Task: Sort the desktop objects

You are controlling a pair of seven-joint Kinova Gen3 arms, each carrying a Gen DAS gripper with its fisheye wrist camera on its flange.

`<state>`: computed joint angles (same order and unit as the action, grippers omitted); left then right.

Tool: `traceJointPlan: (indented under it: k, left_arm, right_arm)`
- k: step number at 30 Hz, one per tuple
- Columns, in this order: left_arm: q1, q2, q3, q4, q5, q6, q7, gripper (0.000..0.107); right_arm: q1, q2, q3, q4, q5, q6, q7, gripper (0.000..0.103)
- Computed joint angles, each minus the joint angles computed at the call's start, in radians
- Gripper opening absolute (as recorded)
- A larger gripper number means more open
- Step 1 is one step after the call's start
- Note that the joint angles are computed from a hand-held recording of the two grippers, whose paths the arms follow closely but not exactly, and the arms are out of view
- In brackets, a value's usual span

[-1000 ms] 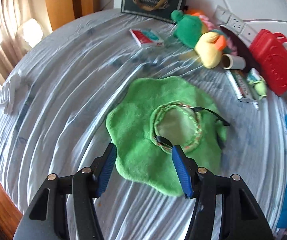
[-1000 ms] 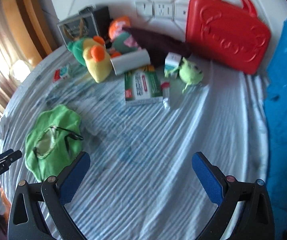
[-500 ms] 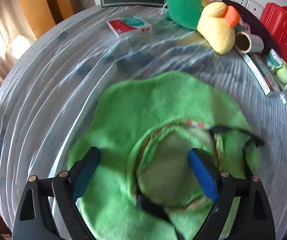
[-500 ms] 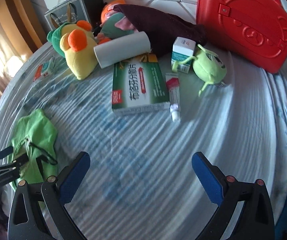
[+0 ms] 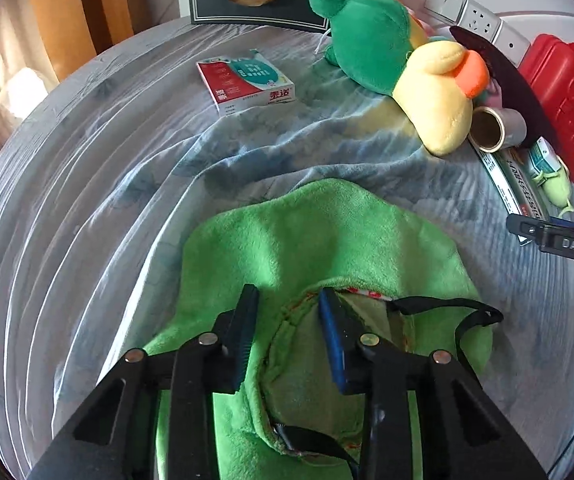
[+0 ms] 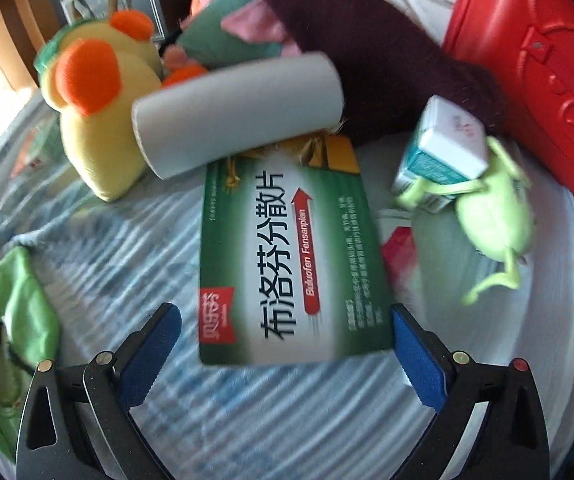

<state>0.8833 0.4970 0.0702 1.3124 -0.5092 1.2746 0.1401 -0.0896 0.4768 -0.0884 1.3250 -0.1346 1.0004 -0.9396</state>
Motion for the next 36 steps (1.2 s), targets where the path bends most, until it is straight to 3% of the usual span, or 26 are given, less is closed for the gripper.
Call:
traceJointPlan:
  k: [3, 6, 10, 18, 22, 25, 27, 29, 30, 33, 36]
  left_arm:
    - [0.003, 0.003, 0.002, -0.009, 0.001, 0.009, -0.009, 0.029]
    - [0.011, -0.005, 0.006, -0.004, 0.007, 0.002, 0.005, 0.021]
    - [0.045, -0.026, 0.024, 0.0, 0.012, 0.004, 0.014, 0.0]
    - [0.12, -0.103, 0.049, 0.105, -0.014, -0.056, 0.127, 0.0]
    - [0.116, -0.103, 0.078, 0.059, -0.038, 0.021, 0.041, 0.0]
    - [0.114, -0.129, 0.095, 0.07, -0.069, -0.013, 0.001, 0.001]
    - [0.104, -0.132, 0.109, 0.061, -0.071, -0.043, -0.056, 0.011]
    - [0.09, -0.12, 0.119, 0.043, -0.061, -0.079, -0.132, 0.044]
    - [0.086, -0.111, 0.119, 0.033, -0.055, -0.095, -0.165, 0.07]
    - [0.079, -0.078, 0.107, -0.003, -0.035, -0.142, -0.232, 0.074]
    - [0.109, -0.006, 0.088, -0.102, -0.016, -0.071, -0.336, 0.074]
  right_arm:
    - [0.009, -0.011, -0.008, 0.002, -0.006, -0.004, 0.002, 0.087]
    - [0.009, -0.039, 0.008, 0.021, 0.002, 0.031, -0.001, 0.087]
    - [0.074, -0.123, 0.004, 0.133, -0.037, 0.056, 0.074, 0.087]
    - [0.139, -0.316, 0.068, 0.369, -0.042, 0.081, 0.196, 0.087]
    - [0.15, -0.364, 0.101, 0.42, -0.031, 0.079, 0.167, 0.088]
    - [0.162, -0.378, 0.12, 0.429, -0.04, 0.091, 0.13, 0.09]
    - [0.181, -0.393, 0.134, 0.443, -0.059, 0.098, 0.116, 0.094]
    - [0.201, -0.414, 0.149, 0.471, -0.063, 0.089, 0.122, 0.097]
    - [0.208, -0.423, 0.154, 0.481, -0.063, 0.087, 0.123, 0.097]
    - [0.231, -0.447, 0.173, 0.503, -0.057, 0.09, 0.125, 0.097]
    - [0.258, -0.463, 0.196, 0.509, -0.064, 0.098, 0.151, 0.097]
